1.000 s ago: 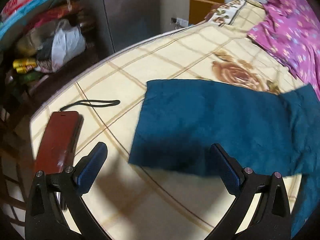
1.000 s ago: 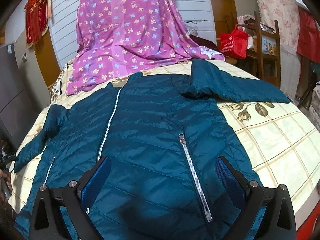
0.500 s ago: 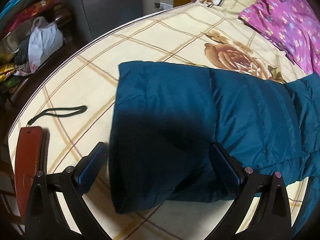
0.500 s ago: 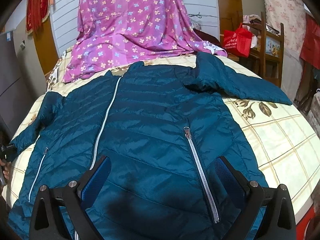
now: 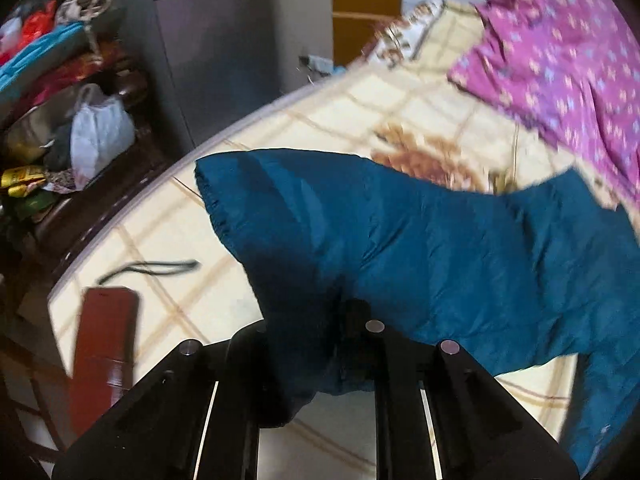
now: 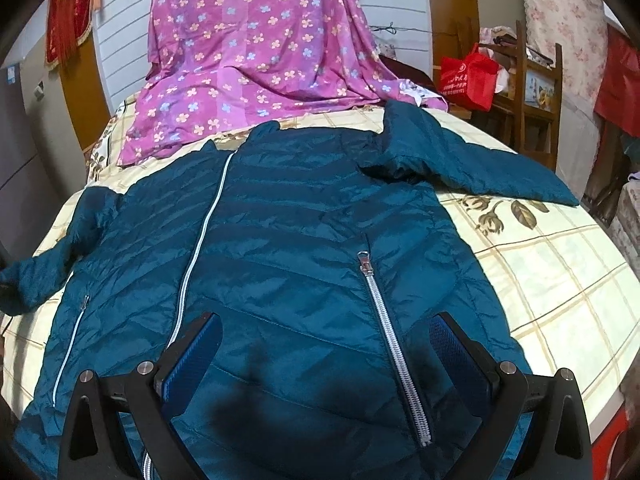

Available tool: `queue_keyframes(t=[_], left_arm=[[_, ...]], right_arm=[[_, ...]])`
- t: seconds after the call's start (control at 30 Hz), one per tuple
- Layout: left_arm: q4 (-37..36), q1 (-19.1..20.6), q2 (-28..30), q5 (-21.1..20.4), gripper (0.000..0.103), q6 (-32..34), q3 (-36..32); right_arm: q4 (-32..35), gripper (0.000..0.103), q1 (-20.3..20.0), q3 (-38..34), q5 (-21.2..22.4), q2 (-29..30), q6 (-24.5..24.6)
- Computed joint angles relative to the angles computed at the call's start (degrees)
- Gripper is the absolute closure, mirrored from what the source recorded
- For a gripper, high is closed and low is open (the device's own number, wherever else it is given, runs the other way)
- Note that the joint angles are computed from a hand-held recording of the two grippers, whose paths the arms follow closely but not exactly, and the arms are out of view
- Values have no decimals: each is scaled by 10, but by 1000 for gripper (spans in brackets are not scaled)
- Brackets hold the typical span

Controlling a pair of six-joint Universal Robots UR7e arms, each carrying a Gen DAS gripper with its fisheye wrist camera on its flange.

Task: Fold large clothes
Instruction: 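Move the left gripper to the jacket sleeve cuff and close on it, then lift the held sleeve with the left gripper and lay it across the jacket body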

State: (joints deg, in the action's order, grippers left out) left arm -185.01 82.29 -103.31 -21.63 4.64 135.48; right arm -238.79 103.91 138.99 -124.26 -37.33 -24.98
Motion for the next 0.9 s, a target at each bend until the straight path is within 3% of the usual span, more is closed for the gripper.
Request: queue_keyframes(t=[0.1,0.23,0.33,0.43,0.63,0.9], left_arm=[[66,-47,-58,24,92,-38,3],[158,-152,-127,0,92,-75,16],[175,-238,-113,-14,92,-77,34],[136,-291,-35,-53,92,-86,40],[32,-297,158,-133,92,-91,13],[-19,-264,340,-226,92,-125,-64]], right_arm=[[-12,0,-5,7,-2,-5,-3],[-24,0,-9,15,-11,-13,-4],[-21,0,-11,16,-19,-17,-3],[-9,0,-11,13,-34,-16,-3],[-13,0,-9,19,-51,-14,-21],[-15,0,-25,32,-52,-24,-36]])
